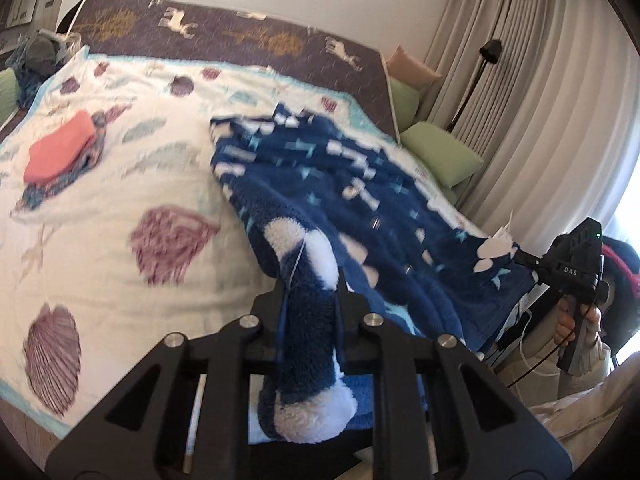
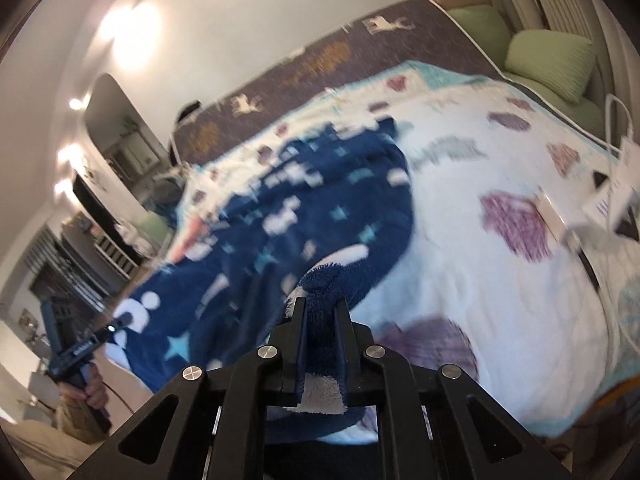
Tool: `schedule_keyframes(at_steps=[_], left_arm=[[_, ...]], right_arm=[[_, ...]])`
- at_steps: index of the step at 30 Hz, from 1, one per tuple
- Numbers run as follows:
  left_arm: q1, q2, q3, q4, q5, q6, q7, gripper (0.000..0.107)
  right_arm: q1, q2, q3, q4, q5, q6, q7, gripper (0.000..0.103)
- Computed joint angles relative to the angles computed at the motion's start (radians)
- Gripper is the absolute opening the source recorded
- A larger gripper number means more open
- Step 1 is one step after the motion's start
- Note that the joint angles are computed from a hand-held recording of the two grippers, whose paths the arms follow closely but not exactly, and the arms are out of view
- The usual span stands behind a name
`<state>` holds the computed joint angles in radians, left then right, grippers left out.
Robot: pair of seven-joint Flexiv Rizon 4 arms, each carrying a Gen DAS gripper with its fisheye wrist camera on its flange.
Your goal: Fold small clothes
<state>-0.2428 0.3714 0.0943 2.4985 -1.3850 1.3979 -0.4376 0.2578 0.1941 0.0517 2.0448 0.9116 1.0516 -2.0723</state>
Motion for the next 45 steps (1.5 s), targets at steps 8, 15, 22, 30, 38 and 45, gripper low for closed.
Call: schedule_keyframes(at_steps=[8,15,22,30,38,45], left_arm=[[0.017,-0.053,-0.045,-0.152,-0.19,0.036,0.174,0.02],[0.077,-0.187,-0.102,-0.352,-0.299,0.071,0.266,0.02],[0.099,-0.376,-0.118,-0.593,-0.232,0.125,0.282,0.02],[0.199,-0.627,-0.121,-0.826,0.093,0.129,-0.064,0.02],[0.184,-0.971,0.154,-1.127,0.682,-0.144,-0.739,0.02],[0.245,-1.09,0.121,-1.213,0.793,-0.233,-0.869,0.022]], right_arm=[[0.004,-0.053,-0.024,-0.171,0.077,-0.007,-0.08,0.011],[-0.028,-0.152,0.013,-0.327,0.067,0.054,-0.084,0.011],[-0.04,-0.328,0.069,-0.53,-0.086,0.18,0.037,0.011],[0.023,-0.598,0.002,-0.803,-0.386,0.239,0.356,0.011],[0.059,-0.964,-0.087,-1.213,-0.66,-0.004,0.682,0.011],[0.049,-1.214,-0.093,-1.491,-0.845,-0.226,0.829,0.011]])
